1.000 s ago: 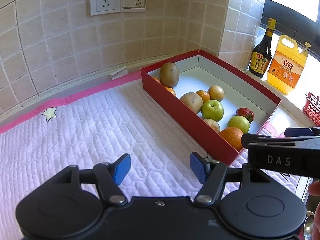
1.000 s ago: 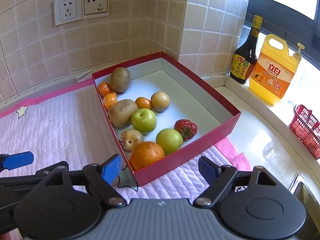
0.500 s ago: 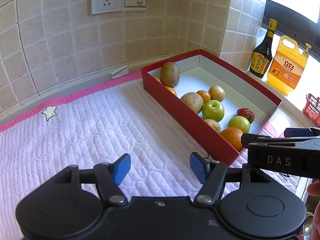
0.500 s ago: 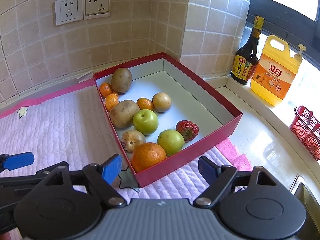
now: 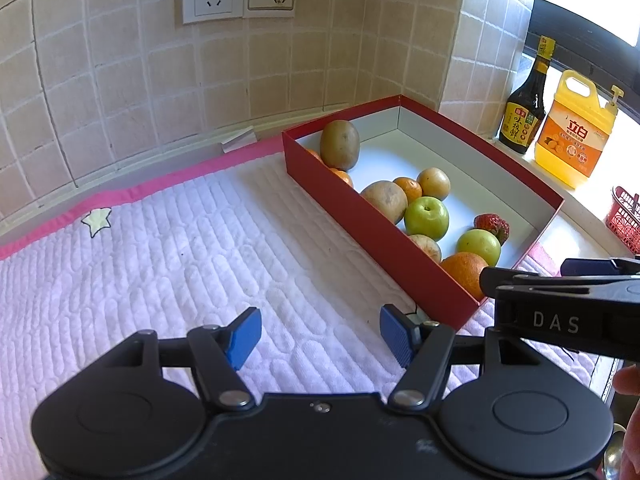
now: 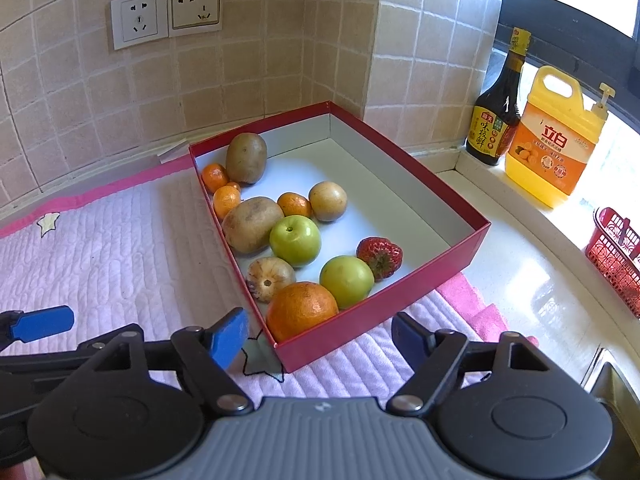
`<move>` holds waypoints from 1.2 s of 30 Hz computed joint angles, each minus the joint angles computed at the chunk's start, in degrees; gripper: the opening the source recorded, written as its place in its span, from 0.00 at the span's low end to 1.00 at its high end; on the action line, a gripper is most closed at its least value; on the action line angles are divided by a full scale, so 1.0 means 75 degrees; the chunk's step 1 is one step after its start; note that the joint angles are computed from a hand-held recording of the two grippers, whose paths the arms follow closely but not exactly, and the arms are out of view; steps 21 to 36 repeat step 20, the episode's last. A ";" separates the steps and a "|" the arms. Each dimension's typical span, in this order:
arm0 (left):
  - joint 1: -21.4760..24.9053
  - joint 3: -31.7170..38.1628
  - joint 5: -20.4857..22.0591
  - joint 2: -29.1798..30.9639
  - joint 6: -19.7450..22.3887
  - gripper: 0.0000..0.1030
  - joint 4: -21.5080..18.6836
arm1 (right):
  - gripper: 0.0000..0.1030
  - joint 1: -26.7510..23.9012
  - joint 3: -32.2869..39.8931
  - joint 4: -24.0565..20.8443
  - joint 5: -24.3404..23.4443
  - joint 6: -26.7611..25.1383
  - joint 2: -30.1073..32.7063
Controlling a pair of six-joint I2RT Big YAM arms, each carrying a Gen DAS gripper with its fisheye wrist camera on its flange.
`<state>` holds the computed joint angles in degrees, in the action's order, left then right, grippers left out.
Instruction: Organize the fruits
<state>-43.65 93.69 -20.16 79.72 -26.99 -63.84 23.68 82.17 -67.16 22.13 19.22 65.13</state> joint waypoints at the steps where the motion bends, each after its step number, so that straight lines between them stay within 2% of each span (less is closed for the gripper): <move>1: 0.0002 -0.0004 0.0005 0.0000 -0.0011 0.76 -0.0004 | 0.77 0.0002 0.0002 -0.0005 -0.0005 -0.0009 0.0007; 13: 0.0073 0.0037 0.0119 0.0048 -0.0090 0.76 -0.0049 | 0.77 -0.0022 -0.0002 -0.0005 -0.0039 -0.0039 0.0016; 18: 0.0043 -0.0046 -0.0374 0.0030 -0.0255 0.76 0.0038 | 0.77 -0.0002 -0.0043 0.0037 -0.0080 -0.0079 -0.0014; 20: 0.0118 0.0000 -0.0217 0.0061 -0.0145 0.77 -0.0047 | 0.77 0.0000 -0.0062 0.0052 -0.0089 -0.0113 -0.0031; 36: 0.0118 0.0000 -0.0217 0.0061 -0.0145 0.77 -0.0047 | 0.77 0.0000 -0.0062 0.0052 -0.0089 -0.0113 -0.0031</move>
